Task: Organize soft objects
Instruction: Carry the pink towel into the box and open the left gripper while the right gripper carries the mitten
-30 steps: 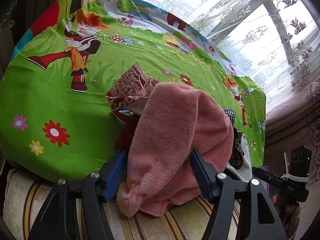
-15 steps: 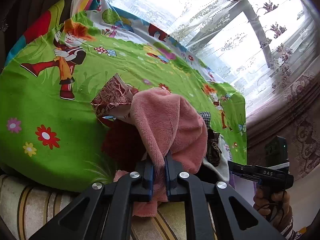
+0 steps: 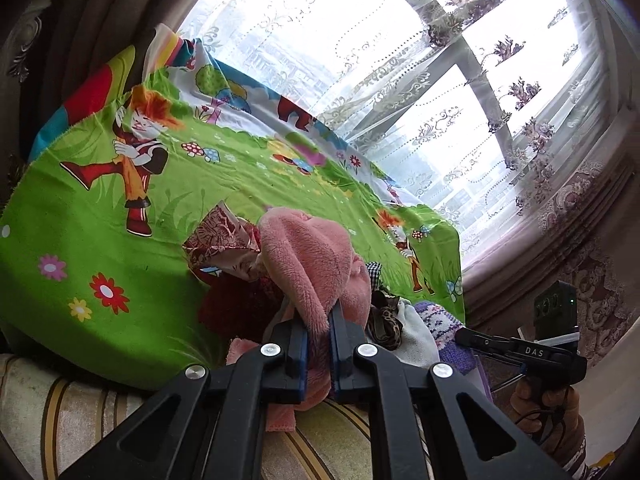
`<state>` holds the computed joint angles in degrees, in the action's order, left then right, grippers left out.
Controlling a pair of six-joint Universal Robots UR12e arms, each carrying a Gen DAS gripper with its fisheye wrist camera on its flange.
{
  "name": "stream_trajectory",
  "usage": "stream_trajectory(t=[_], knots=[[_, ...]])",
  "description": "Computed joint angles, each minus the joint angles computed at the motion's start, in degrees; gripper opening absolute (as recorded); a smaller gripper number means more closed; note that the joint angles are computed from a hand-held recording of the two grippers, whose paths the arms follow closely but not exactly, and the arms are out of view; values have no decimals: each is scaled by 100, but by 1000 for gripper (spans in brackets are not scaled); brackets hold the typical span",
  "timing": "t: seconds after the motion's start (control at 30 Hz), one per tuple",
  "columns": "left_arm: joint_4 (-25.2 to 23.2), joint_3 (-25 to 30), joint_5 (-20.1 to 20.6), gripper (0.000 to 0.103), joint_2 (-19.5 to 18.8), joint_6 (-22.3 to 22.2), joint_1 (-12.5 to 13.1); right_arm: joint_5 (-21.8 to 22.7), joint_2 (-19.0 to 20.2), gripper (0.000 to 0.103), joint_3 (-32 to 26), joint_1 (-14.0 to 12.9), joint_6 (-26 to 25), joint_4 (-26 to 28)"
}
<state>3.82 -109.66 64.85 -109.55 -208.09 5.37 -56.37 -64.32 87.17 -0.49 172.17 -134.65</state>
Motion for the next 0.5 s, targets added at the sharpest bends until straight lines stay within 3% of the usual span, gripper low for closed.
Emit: stream_trajectory(t=[0.33,0.5], knots=[[240,-51,129,8,200,19,-33,404,-242,16,108,-133,-66,-280],[126,62,118,8,296,310,-137,534,-362,16,225,-262,23,-529]])
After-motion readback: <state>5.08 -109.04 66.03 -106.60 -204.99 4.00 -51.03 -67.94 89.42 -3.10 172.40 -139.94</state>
